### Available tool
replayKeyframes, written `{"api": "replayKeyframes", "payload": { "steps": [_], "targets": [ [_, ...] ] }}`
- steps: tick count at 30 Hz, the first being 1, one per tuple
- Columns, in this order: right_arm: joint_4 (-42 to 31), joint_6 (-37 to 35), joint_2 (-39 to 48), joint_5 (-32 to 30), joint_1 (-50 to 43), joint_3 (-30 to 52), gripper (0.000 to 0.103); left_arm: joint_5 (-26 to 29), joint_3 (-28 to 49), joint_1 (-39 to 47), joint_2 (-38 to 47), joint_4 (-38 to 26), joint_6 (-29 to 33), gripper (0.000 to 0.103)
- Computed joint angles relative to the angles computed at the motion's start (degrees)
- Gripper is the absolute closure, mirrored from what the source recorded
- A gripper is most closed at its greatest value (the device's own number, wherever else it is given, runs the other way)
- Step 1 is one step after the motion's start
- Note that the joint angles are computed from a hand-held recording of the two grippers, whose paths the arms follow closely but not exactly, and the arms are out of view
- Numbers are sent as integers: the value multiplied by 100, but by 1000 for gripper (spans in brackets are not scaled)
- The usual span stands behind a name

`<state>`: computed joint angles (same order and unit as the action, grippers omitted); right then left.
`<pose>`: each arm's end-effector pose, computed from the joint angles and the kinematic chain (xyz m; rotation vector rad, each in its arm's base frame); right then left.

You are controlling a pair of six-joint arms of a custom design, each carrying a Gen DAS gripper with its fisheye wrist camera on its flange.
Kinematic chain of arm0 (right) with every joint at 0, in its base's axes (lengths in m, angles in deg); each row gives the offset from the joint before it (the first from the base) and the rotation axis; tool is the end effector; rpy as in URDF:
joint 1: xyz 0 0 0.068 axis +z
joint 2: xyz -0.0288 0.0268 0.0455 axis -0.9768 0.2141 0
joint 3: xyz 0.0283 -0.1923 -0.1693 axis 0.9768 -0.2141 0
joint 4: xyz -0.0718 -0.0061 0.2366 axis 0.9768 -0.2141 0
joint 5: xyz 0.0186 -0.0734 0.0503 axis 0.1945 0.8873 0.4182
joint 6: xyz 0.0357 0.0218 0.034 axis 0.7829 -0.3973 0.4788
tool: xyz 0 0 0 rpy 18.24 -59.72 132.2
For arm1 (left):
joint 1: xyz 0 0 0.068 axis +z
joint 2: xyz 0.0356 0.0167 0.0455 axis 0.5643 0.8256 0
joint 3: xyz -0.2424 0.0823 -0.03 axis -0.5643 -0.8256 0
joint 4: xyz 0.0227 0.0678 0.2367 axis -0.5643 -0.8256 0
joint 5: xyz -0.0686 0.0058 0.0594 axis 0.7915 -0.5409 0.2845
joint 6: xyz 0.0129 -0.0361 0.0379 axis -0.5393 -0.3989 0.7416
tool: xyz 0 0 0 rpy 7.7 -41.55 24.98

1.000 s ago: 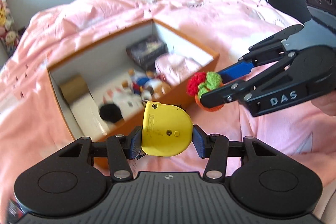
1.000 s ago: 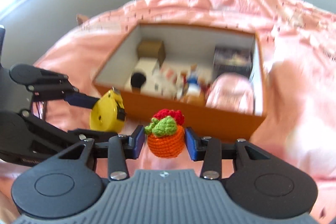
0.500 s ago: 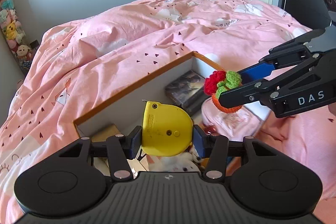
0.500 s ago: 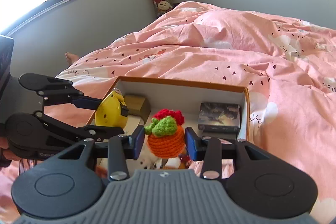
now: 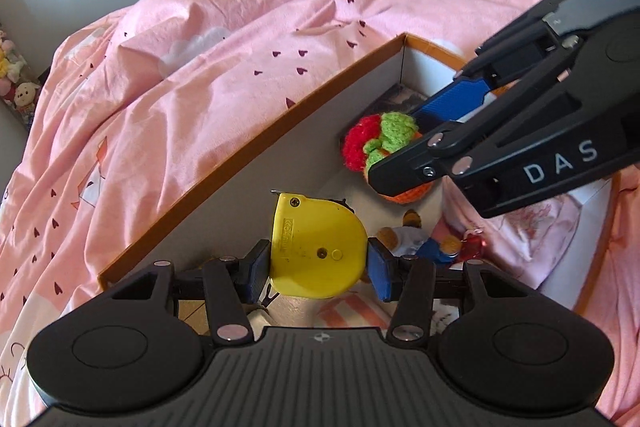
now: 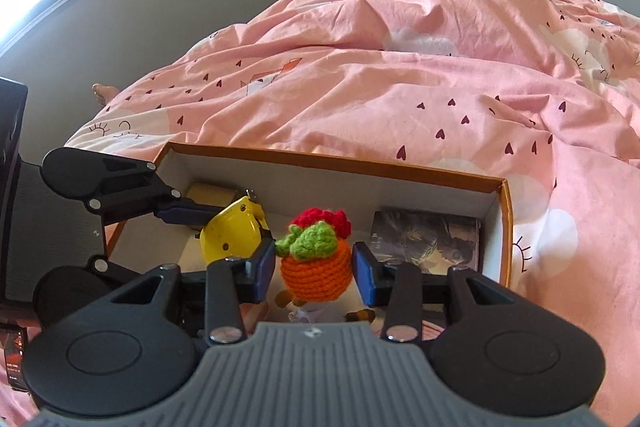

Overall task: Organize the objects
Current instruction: 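Lower the tape measure into the box with the left gripper while the right gripper lowers the fruit inside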

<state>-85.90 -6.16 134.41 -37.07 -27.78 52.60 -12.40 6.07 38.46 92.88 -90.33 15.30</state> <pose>0.2173 0.2379 0.3310 0.0491 2.4319 0.2926 0.2732 0.0034 0.2942 1.5232 2.0892 -0.2174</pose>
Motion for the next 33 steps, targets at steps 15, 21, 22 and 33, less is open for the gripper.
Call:
{"api": "replayKeyframes", "payload": {
  "steps": [15, 21, 22, 33],
  "targets": [
    [11, -1395, 935, -1230, -839, 425, 59, -396, -60, -266, 642, 406, 1162, 45],
    [-278, -1731, 1383, -1338, -872, 948, 58, -640, -100, -398, 762, 542, 1355, 45],
    [-285, -1728, 1411, -1371, -879, 971, 58, -681, -103, -413, 778, 550, 1361, 45],
    [-183, -1549, 1197, -1420, -920, 746, 55, -1031, -302, -584, 740, 609, 1322, 45]
  ]
}}
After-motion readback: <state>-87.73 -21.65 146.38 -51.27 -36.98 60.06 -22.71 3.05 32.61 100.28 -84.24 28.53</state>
